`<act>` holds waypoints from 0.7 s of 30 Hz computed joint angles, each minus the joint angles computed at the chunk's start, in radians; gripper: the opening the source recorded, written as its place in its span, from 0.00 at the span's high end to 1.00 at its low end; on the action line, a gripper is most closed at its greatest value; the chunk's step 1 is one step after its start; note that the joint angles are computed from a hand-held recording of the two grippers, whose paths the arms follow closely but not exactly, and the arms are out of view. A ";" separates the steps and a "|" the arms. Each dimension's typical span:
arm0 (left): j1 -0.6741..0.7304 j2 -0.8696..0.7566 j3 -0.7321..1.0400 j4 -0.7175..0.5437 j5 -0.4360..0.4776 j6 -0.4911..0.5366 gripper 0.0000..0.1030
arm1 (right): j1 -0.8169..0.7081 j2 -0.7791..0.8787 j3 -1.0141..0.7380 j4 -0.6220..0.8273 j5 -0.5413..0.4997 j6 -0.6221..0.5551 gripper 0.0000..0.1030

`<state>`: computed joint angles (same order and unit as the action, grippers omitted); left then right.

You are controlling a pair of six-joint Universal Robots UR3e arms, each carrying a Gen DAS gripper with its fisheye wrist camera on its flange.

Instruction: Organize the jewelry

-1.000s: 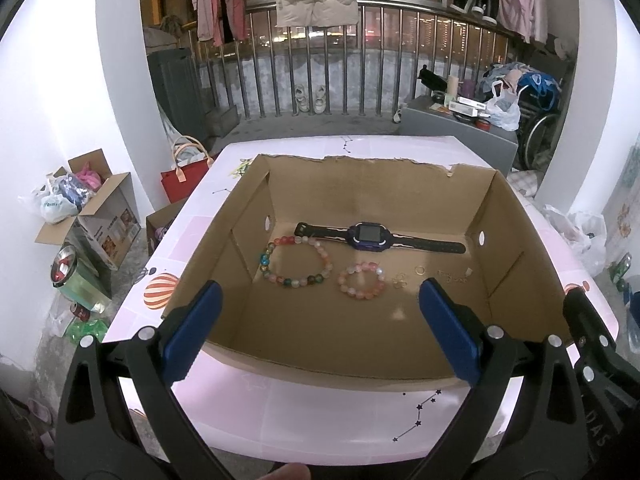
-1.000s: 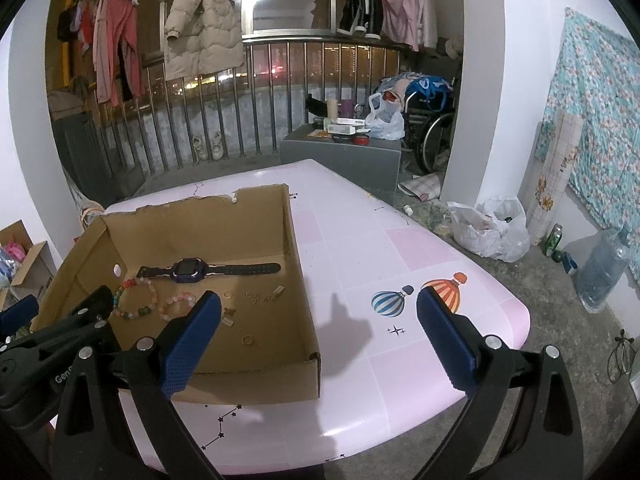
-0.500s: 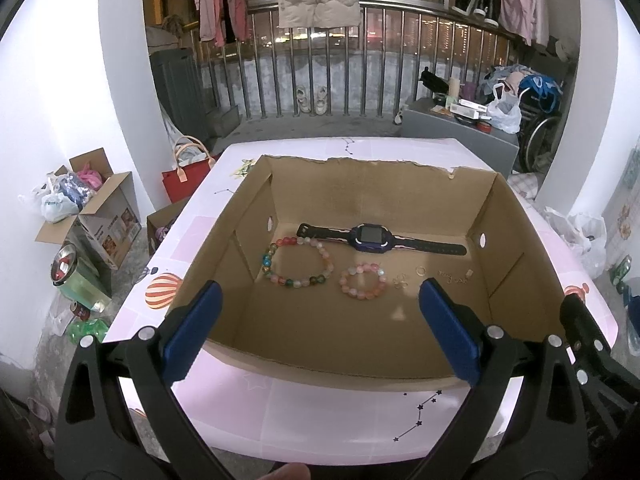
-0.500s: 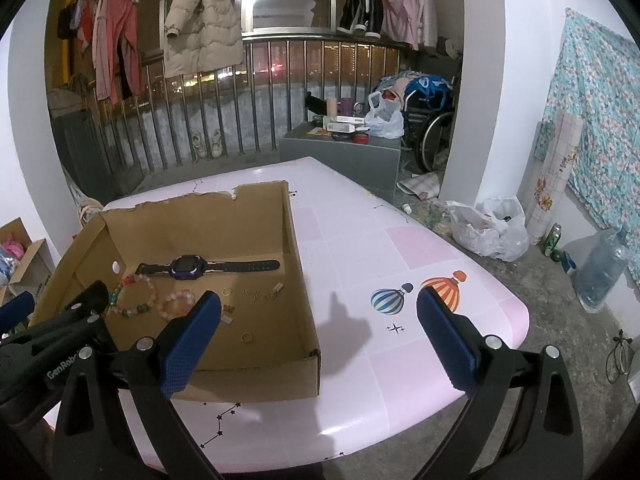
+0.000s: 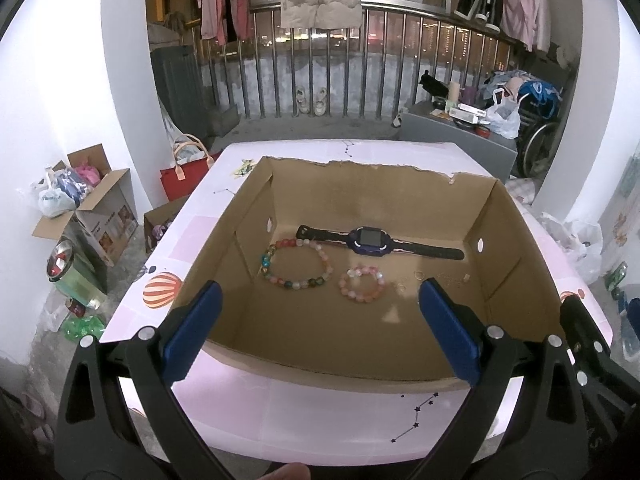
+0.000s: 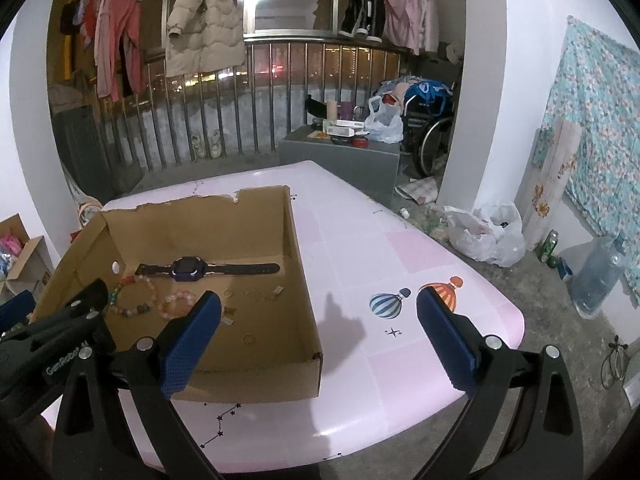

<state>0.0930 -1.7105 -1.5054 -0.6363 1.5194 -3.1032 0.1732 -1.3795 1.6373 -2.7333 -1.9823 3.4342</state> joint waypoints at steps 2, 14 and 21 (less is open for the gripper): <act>0.005 0.002 0.000 -0.002 -0.005 0.006 0.08 | -0.001 0.002 -0.008 0.008 0.000 0.000 0.07; -0.009 -0.006 0.003 0.007 0.011 0.002 0.08 | -0.022 -0.017 -0.001 0.014 0.009 -0.002 0.07; -0.014 -0.006 0.000 0.011 0.018 0.001 0.08 | -0.015 -0.008 -0.012 0.017 0.004 -0.007 0.07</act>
<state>0.0793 -1.7169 -1.5050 -0.6250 1.5371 -3.1024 0.1579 -1.3877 1.6257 -2.7163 -1.9779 3.4270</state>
